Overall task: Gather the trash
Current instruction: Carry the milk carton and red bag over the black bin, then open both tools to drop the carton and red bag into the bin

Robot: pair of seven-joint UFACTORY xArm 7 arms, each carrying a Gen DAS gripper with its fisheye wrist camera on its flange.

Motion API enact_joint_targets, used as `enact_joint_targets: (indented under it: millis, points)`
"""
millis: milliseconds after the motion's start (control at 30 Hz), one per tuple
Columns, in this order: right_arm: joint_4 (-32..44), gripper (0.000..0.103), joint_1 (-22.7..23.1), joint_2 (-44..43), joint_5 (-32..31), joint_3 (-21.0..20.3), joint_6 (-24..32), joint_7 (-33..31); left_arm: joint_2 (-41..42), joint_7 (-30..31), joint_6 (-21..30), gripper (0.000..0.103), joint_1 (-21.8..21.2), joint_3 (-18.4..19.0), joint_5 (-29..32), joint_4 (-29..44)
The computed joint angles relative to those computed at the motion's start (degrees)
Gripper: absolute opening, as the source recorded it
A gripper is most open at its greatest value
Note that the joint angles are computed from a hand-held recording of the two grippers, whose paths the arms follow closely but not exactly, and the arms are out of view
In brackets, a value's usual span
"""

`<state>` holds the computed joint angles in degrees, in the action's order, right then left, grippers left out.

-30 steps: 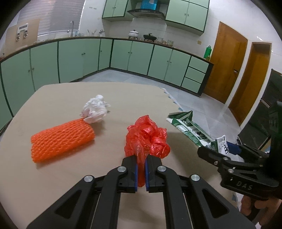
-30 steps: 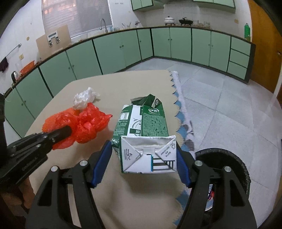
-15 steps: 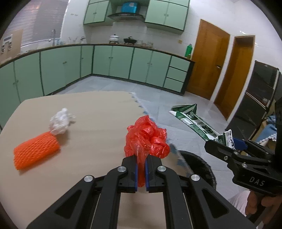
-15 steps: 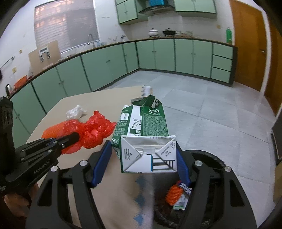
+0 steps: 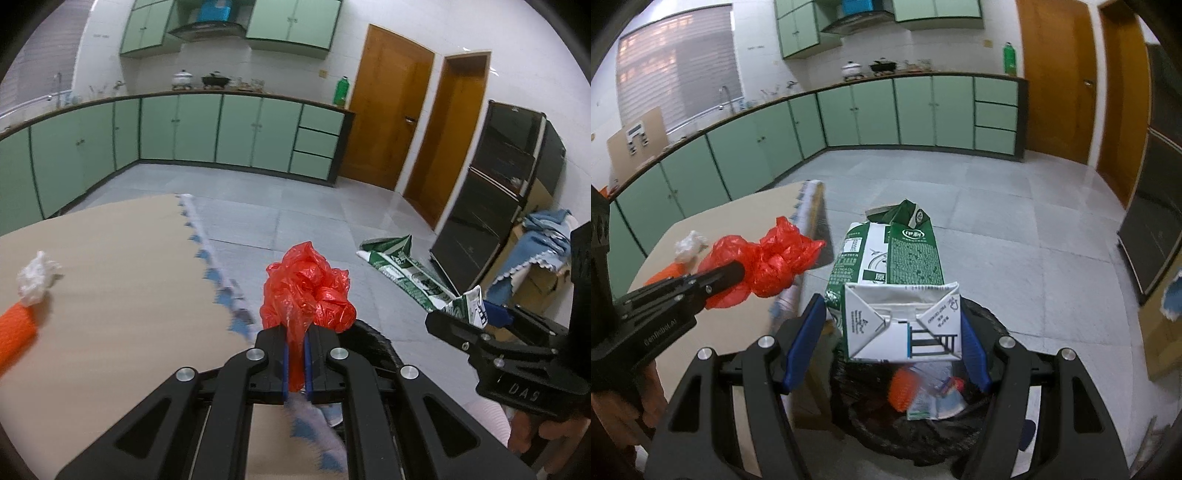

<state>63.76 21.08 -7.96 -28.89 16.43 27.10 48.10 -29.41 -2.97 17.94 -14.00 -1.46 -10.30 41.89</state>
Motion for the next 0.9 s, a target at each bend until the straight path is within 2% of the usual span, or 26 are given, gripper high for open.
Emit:
enact_joint_targets:
  millis: [300, 667, 700, 733, 800, 900]
  points:
    - [-4.9, 0.066, -2.4, -2.3, 1.2, -0.7, -0.7, 0.8, 6.8, 0.0, -1.2, 0.006, -2.4, -2.0, -0.3, 4.1]
    - [-5.4, 0.067, -3.6, 1.4, 3.1, -2.8, -0.2, -0.3, 15.7, 0.8, 0.9, 0.007, -3.0, -3.7, 0.2, 11.2]
    - [-5.4, 0.068, -3.7, 1.8, 2.6, -2.9, -0.1, 0.6, 16.7, 1.3, 1.8, 0.015, -3.3, -3.6, -0.4, 12.3]
    - [-5.7, 0.072, -3.7, 1.9, 2.6, -3.1, -0.1, 1.0, 17.2, 1.5, 2.4, 0.031, -3.3, -3.6, -0.9, 12.9]
    - [-6.4, 0.074, -3.7, 2.0, 2.3, -3.4, -0.3, 2.1, 17.5, 1.0, 1.9, 0.047, -2.6, -4.0, -0.5, 13.0]
    - [-7.3, 0.076, -4.0, 1.6, 2.4, -3.9, -0.7, 3.1, 17.8, 0.7, 2.3, 0.051, -2.3, -4.2, -0.7, 13.6]
